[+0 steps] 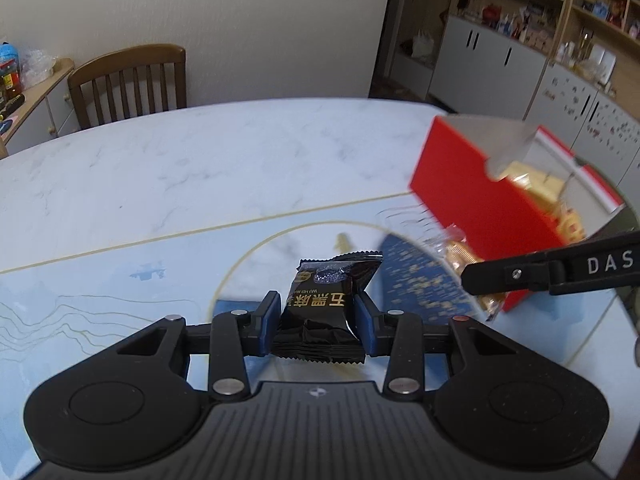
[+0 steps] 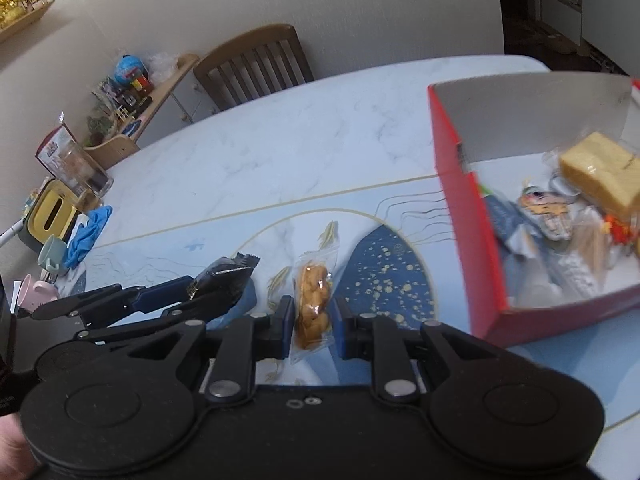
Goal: Organize objects
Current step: 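Carry the black packet and orange snack with both grippers over the red box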
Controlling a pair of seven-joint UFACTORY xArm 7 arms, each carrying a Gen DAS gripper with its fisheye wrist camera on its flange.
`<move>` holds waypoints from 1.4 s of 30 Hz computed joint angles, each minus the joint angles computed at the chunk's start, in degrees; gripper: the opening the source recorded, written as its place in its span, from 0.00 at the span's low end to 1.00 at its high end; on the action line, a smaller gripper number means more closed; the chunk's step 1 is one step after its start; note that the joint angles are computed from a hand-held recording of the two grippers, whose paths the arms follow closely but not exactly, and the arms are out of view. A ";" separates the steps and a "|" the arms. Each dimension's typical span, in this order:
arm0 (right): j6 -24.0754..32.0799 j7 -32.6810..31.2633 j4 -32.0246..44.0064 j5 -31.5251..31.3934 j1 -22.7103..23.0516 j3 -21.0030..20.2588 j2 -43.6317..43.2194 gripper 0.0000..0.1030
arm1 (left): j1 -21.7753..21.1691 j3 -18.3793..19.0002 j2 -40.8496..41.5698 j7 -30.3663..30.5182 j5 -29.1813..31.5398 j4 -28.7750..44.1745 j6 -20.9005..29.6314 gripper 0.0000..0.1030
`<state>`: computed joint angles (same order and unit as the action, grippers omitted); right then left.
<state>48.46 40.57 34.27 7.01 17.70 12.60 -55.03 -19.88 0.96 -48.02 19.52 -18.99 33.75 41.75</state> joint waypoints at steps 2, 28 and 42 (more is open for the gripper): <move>1.17 -0.43 -0.18 -0.34 -0.03 -0.63 -1.97 0.19 | -0.36 -0.85 -1.24 -1.22 -0.43 0.29 0.41 0.38; 10.28 -15.38 -5.22 -3.01 -12.81 -12.55 -21.50 0.19 | -10.27 -13.40 6.64 -15.84 4.13 9.08 -7.59 0.38; 8.81 -27.72 -6.69 -4.75 -21.68 -20.17 -17.21 0.19 | -8.79 -21.71 23.35 -24.57 17.64 20.10 -11.74 0.38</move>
